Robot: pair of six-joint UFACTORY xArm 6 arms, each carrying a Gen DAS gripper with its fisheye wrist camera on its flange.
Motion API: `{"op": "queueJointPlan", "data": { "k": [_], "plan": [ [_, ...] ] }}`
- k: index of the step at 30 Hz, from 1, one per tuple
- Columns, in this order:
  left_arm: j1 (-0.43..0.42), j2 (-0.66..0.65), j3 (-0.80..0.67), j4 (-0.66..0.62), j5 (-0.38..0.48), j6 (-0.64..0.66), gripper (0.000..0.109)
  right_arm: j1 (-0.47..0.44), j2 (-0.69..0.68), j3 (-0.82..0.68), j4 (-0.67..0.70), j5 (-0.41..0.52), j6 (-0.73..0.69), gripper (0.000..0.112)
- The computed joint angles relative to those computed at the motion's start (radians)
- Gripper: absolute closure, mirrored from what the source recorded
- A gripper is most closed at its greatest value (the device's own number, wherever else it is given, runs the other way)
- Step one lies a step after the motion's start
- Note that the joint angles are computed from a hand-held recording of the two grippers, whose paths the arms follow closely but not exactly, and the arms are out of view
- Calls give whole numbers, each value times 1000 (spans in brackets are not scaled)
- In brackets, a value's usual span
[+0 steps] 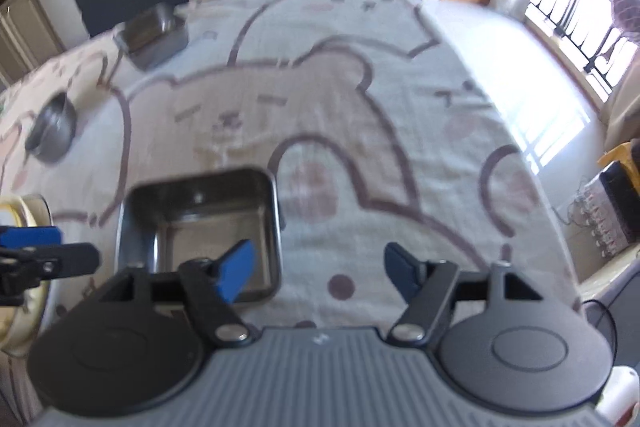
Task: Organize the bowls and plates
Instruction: 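Lower the steel tray onto the cloth and open both grippers, then move both grippers back to the steel tray rim and close on it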
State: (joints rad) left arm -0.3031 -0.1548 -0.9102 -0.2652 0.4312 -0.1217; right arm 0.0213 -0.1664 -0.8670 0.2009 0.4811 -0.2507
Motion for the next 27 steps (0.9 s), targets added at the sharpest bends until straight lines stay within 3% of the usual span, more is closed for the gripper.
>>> {"op": "queueJointPlan", "data": {
  "k": [1,6,13,18,23,27],
  "plan": [
    [9,-19,13,24,-14,-12,10,2,-19,15,26,-26,-13,18],
    [74,-115,69,50,-66,-1,6,43,-82,52,119,-126,-39,10],
    [192,-150,53,-35,-127,173,6,176,-57,1,250,-216,-1,10],
    [281,-55,-49,-70,-152,343,6,282,61,-88,189,-311,212,10],
    [341,102,-221,-181,-162,575,6,342,258,-264,167,-342,417,10],
    [371,279,-420,-191,-109,673,6,324,437,-432,-173,-322,758,10]
  ]
}}
